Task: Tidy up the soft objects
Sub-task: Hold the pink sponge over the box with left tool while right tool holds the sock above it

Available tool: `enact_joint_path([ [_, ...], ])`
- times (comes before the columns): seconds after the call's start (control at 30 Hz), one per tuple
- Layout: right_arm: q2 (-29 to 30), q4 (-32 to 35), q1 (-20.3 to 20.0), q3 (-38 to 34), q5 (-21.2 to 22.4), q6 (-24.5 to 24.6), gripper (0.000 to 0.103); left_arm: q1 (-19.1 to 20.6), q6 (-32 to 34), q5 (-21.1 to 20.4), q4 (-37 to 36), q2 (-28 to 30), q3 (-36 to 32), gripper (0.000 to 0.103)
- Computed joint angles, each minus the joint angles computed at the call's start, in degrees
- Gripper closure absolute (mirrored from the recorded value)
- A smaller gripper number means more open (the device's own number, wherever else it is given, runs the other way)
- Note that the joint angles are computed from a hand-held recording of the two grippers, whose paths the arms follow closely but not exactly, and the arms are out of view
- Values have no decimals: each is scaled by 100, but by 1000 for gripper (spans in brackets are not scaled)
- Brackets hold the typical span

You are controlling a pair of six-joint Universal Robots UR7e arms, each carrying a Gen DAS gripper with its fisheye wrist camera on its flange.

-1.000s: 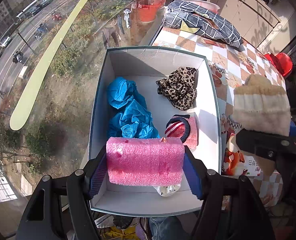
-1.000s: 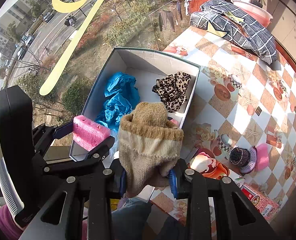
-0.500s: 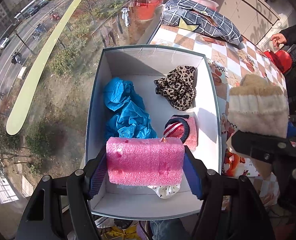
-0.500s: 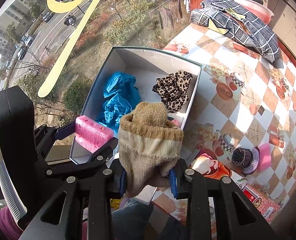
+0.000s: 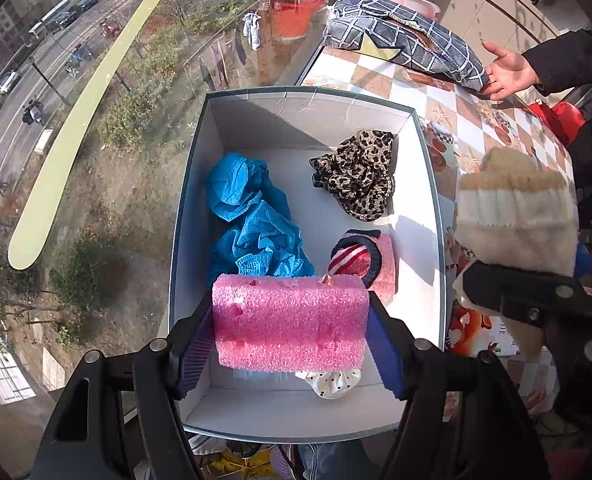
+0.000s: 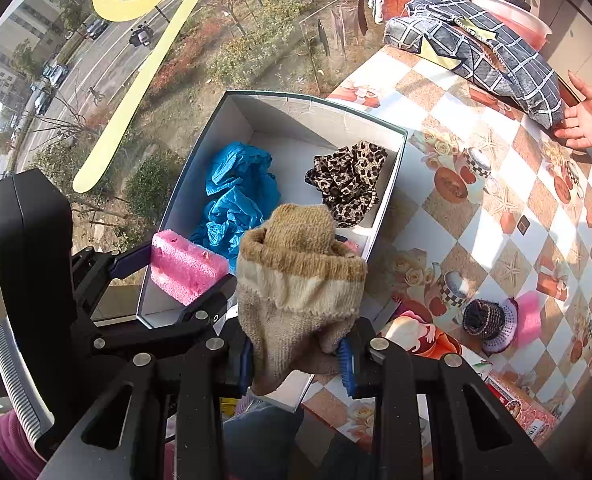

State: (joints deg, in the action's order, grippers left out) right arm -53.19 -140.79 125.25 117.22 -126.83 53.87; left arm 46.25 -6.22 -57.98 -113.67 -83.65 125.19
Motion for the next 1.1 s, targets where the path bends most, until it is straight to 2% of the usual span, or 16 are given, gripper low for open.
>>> enact_joint_path([
  [1.1, 12, 16, -7, -17, -41, -54, 70, 0, 6, -20, 62, 9, 14, 30],
])
